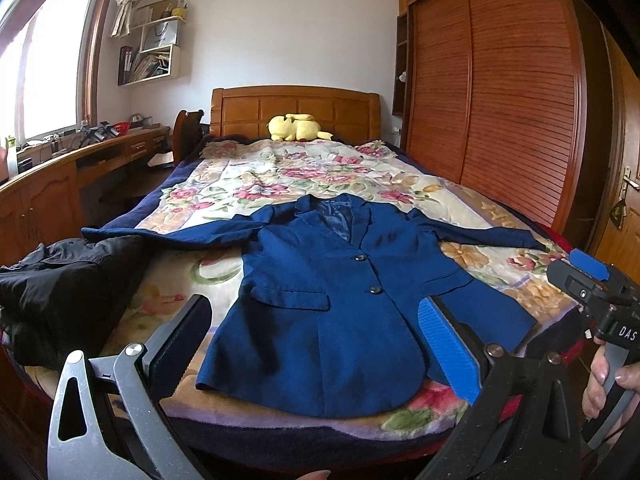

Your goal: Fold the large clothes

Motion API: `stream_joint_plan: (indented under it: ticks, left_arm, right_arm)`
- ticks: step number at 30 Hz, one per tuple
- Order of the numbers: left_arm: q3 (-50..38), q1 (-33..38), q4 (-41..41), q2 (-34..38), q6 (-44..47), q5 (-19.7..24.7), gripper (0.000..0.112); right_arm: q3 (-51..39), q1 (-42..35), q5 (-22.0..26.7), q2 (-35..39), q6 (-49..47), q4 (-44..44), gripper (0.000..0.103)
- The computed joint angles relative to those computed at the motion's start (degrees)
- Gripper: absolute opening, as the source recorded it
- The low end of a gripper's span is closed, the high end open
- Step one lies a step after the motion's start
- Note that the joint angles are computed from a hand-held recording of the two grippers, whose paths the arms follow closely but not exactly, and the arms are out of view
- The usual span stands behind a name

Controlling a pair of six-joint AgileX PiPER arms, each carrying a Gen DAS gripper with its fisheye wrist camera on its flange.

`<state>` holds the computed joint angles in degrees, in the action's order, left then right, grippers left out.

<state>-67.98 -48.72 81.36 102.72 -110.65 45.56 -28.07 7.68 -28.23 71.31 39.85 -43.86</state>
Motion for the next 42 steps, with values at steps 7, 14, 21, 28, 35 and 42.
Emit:
stream_joint_plan:
  ticks: [7, 14, 21, 28, 35, 42]
  left_arm:
    - [1.06, 4.34, 2.08, 1.28, -1.21, -2.68, 0.103]
    - [0.94, 9.51, 4.23, 4.0, -1.58, -5.87, 0.103]
    - [0.82, 15.61, 6.21, 6.33, -1.96, -10.14, 0.103]
    - [-1.12, 22.73, 7.15, 9.19, -0.85, -16.03, 0.103]
    - [-8.09, 29.99, -0.79, 13.3, 9.97, -22.58, 0.103]
    - [-17.46, 36.01, -10.7, 19.01, 23.1, -27.49, 0.103]
  right_arm:
    - [-4.83, 1.01, 0.18, 5.43, 1.39, -1.62, 0.103]
    - [-12.16, 3.32, 1.9, 13.52, -1.08, -0.04, 0.103]
    - [-21.22, 5.96, 4.25, 22.73, 0.46, -2.5, 0.103]
    - [-32.42, 7.83, 6.96, 32.04, 11.53, -14.31, 0.103]
    - [-46.08, 10.19, 9.54, 40.85, 29.37, -34.37, 0.103]
    - [-57.97, 11.32, 9.82, 49.49, 44.07, -51.22, 0.103]
